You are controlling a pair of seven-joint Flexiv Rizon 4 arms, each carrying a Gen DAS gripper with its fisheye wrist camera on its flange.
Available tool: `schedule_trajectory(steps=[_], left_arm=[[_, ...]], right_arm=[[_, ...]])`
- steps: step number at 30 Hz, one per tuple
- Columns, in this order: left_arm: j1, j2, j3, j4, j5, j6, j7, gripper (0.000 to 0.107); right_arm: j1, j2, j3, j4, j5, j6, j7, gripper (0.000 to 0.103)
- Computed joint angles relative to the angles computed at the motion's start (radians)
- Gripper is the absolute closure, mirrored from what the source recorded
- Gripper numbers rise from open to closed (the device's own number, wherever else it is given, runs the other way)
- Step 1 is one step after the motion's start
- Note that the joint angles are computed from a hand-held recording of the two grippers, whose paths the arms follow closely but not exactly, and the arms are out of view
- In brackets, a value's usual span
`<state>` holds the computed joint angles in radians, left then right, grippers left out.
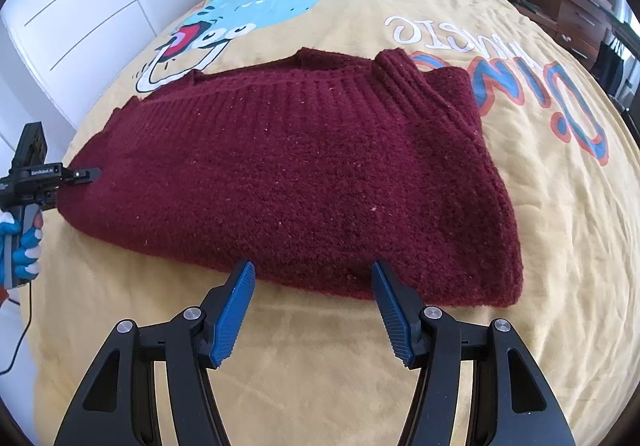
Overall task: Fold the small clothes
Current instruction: 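Lift the side edge with the left tool and fold it over the sweater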
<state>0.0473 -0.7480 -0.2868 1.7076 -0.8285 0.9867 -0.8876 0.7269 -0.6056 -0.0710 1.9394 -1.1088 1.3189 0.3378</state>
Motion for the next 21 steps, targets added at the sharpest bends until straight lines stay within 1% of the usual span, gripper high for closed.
schedule_trajectory(steps=[3,5,10,12,16,19,21], left_arm=[[-0.033,0.018,0.026,0.009,0.039,0.042,-0.029,0.082],[-0.047,0.027,0.04,0.012,0.063,0.056,-0.068,0.083],[-0.064,0.067,0.039,0.032,0.099,0.085,-0.124,0.084],[-0.074,0.082,0.042,0.029,0.12,0.083,-0.141,0.084],[-0.115,0.099,0.063,-0.001,0.186,0.067,-0.204,0.085],[-0.136,0.105,0.053,-0.026,0.203,0.054,-0.235,0.085],[-0.15,0.109,0.045,-0.04,0.208,0.047,-0.253,0.085]], right_arm=[[0.006,0.02,-0.014,0.023,-0.034,0.004,0.043,0.04],[0.003,0.036,-0.019,0.041,-0.071,0.007,0.083,0.04],[-0.036,0.08,-0.006,0.094,-0.195,0.011,0.212,0.04],[-0.057,0.095,0.006,0.113,-0.24,0.009,0.258,0.04],[-0.1,0.129,0.026,0.148,-0.367,0.01,0.385,0.04],[-0.138,0.154,0.05,0.17,-0.454,0.003,0.468,0.04],[-0.163,0.165,0.071,0.181,-0.489,-0.006,0.503,0.04]])
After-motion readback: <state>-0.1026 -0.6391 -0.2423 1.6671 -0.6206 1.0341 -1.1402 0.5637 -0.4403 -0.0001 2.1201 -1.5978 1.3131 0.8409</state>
